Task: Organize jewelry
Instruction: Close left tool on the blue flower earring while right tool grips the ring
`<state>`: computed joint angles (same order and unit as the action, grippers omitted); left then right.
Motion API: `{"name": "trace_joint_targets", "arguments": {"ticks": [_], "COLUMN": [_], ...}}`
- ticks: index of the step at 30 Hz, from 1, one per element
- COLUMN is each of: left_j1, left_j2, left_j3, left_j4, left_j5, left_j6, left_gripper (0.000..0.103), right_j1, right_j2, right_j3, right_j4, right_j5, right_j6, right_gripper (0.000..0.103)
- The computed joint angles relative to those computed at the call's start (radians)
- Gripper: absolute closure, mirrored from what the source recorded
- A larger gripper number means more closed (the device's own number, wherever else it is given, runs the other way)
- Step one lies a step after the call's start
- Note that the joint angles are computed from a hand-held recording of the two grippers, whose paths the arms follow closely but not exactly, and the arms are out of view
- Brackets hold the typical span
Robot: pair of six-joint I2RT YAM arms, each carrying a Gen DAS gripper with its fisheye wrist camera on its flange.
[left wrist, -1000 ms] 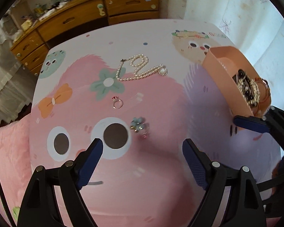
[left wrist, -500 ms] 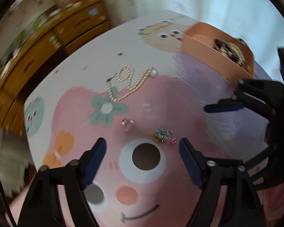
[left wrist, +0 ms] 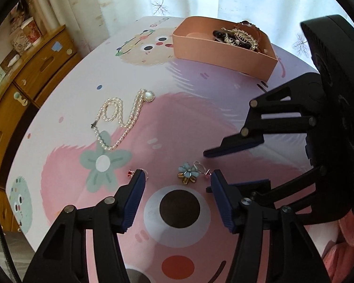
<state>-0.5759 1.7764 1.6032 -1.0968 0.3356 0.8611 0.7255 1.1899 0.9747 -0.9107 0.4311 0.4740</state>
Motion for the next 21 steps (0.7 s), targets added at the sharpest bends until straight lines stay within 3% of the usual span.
{"name": "trace_joint_targets", "arguments": {"ticks": [6,12,14,21], "left_j1": [0.013,0.011,0.005,-0.016], "left_j2": [0.036,0.045,0.039,0.013], "left_j3": [0.03,0.019,0.001,-0.058], "left_j4": [-0.016,-0.006,0.011,0.068], "left_j5": [0.036,0.046,0.038,0.022], "left_j6": [0.0,0.009,0.009,0.006], "left_gripper": [0.047,0.048,0.06,0.085], "right_j1": [0.019,0.048,0.053,0.073], "right_j2": [0.01,0.01,-0.002,-0.061], "right_j3": [0.0,0.013,0.014,0.007], "right_j4": [0.01,-0.042,-0.071,-0.155], "right_j5": [0.002,0.017,0.015,0.019], "right_j6": [0.038,0.133,0.163,0.255], "right_gripper": [0.097,0.097,0.097,0.097]}}
